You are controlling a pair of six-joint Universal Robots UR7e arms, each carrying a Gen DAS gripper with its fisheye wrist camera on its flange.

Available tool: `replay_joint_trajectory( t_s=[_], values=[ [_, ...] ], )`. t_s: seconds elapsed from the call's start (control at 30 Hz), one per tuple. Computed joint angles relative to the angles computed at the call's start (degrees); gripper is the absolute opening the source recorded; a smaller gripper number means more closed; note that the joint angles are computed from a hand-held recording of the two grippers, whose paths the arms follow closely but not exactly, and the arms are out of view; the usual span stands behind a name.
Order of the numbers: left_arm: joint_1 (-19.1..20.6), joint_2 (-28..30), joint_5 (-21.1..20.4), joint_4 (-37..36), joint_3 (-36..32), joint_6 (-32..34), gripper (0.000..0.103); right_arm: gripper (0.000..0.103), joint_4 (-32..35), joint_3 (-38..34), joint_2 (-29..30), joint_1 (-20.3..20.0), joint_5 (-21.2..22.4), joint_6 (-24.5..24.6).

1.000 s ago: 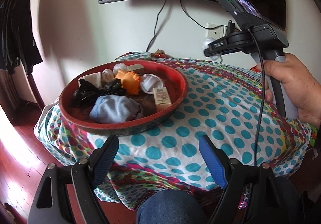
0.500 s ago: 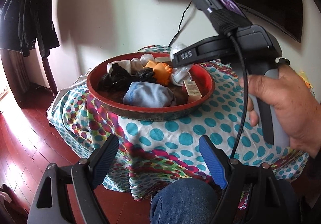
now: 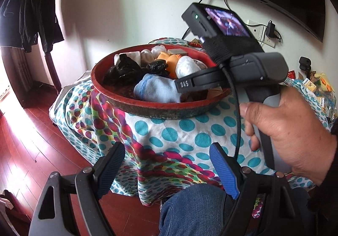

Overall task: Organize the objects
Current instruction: 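Open the right gripper to release the bundle into the basin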

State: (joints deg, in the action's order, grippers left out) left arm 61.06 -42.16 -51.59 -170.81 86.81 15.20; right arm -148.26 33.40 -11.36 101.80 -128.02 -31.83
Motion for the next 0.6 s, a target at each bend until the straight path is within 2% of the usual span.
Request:
replay_joint_trajectory(
  t_s=[0.17,0.3,0.33,0.37,0.43,0.53,0.6],
  values=[
    [-0.1,0.2,0.3,-0.4,0.1,0.2,0.084,0.030,-0.8,0.8,-0.1,-0.3,1.0,0.9],
    [-0.2,0.4,0.6,-1.6,0.1,0.6,0.084,0.034,-3.4,4.4,-2.2,-0.1,2.1,0.6],
    [-0.3,0.5,0.7,-2.3,0.1,0.8,0.084,0.046,-5.7,6.4,-3.3,-0.1,2.5,0.2],
    [-0.3,0.5,0.8,-2.8,0.2,1.0,0.084,0.069,-7.8,8.0,-4.1,0.1,2.6,-0.3],
    [-0.4,0.4,0.6,-3.5,0.4,1.2,0.084,0.103,-13.3,12.1,-6.4,0.2,3.4,-1.1],
    [-0.9,0.5,0.8,-4.5,0.9,2.5,0.084,0.102,-20.5,18.9,-10.6,0.1,5.5,0.5],
    [-1.2,0.4,1.0,-5.7,1.4,3.5,0.084,0.102,-22.0,21.3,-12.3,0.1,6.2,2.4]
  ],
)
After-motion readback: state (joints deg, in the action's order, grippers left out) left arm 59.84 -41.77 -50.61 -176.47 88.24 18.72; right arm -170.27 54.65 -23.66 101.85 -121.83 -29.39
